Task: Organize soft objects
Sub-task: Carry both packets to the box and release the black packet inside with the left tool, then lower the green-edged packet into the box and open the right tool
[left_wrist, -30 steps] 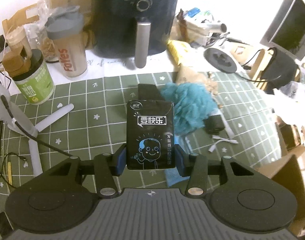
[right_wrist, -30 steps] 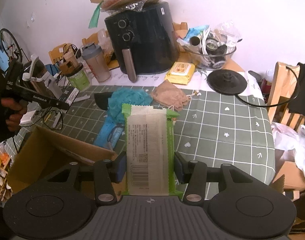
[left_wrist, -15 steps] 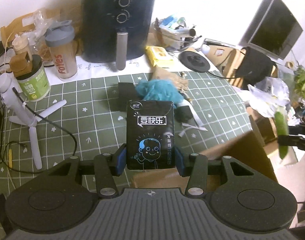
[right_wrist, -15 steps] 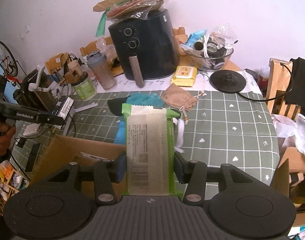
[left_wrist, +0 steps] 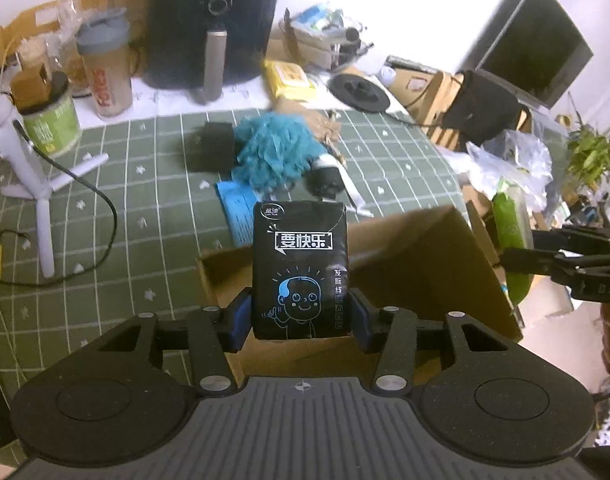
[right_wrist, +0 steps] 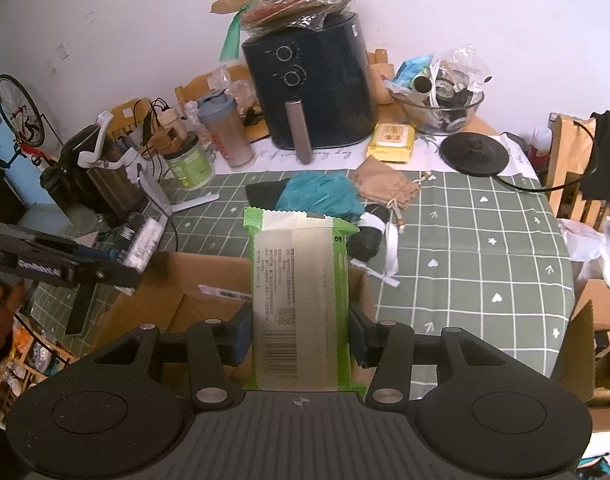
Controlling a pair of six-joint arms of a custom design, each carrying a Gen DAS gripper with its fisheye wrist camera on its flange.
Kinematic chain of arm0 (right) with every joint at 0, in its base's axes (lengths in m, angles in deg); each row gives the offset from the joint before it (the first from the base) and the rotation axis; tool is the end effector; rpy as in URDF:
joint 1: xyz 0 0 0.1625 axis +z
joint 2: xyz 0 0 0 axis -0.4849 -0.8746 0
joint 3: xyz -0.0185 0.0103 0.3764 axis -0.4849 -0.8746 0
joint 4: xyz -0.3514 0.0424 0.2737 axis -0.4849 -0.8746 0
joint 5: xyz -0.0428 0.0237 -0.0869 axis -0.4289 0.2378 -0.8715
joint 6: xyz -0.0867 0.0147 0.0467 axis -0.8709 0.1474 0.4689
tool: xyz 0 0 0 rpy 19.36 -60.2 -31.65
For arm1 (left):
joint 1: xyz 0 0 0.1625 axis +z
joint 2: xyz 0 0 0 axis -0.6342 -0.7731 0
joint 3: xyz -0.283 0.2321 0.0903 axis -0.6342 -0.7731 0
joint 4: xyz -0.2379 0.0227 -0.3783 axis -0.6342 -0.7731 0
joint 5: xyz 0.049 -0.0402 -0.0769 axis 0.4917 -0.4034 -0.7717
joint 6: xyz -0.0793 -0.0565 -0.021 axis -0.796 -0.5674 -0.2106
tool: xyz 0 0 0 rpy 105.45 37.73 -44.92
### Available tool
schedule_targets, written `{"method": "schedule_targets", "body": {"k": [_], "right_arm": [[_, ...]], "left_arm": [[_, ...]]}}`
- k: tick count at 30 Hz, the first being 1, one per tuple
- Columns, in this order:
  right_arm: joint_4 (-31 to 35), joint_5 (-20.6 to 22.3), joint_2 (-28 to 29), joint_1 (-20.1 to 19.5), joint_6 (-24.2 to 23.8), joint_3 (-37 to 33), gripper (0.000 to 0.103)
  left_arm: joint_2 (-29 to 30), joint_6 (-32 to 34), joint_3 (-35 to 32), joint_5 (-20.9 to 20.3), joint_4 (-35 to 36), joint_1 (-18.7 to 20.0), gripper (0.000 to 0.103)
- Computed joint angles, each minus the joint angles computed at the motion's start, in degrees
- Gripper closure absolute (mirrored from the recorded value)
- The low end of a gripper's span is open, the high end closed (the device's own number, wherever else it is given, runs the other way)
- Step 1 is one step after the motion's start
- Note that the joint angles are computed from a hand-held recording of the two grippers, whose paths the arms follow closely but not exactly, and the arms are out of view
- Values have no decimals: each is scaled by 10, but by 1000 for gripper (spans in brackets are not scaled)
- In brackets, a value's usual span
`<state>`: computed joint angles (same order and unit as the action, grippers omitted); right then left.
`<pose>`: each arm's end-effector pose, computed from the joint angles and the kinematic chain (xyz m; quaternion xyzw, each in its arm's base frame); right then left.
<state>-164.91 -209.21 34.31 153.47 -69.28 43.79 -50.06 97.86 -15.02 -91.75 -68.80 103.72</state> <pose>0.4382 -0.5300 0.1793 0.0296 -0.8996 0.3589 0.2470 -0.1551 -0.7009 0.4345 0.3874 0.9084 -0.0437 0.1512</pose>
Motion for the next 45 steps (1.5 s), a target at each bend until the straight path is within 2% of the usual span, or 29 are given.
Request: {"method": "schedule_targets", "body": {"k": [2, 4, 5, 11, 20, 32, 34, 36, 38, 45], "right_arm": [[7, -1, 3, 3, 8, -1, 52], [13, -2, 4, 5, 19, 1, 52], [15, -3, 3, 6, 25, 2, 52], [30, -4, 9, 11, 56, 3, 52], [57, -15, 25, 17, 82, -13, 52], [104, -21, 52, 14, 67, -65, 51], [125, -26, 59, 11, 74, -76, 40], [122, -36, 66, 12, 66, -79, 22], [123, -37, 69, 12, 62, -82, 13], [134, -36, 67, 14, 68, -76, 1]], "left_arm": [[-9, -2, 13, 0, -6, 1, 51], [-19, -1, 23, -10, -15, 5, 36], [-24, 1, 28, -16, -21, 6, 35], [-36, -14, 31, -35, -13, 13, 35], [-61, -7, 62, -10, -37, 16, 35], [-71, -35, 63, -1, -44, 28, 35], [-72, -41, 64, 3, -44, 28, 35], [-75, -45, 67, 6, -45, 28, 35], [-77, -48, 69, 10, -47, 29, 35], [-75, -56, 73, 13, -47, 24, 35]]}}
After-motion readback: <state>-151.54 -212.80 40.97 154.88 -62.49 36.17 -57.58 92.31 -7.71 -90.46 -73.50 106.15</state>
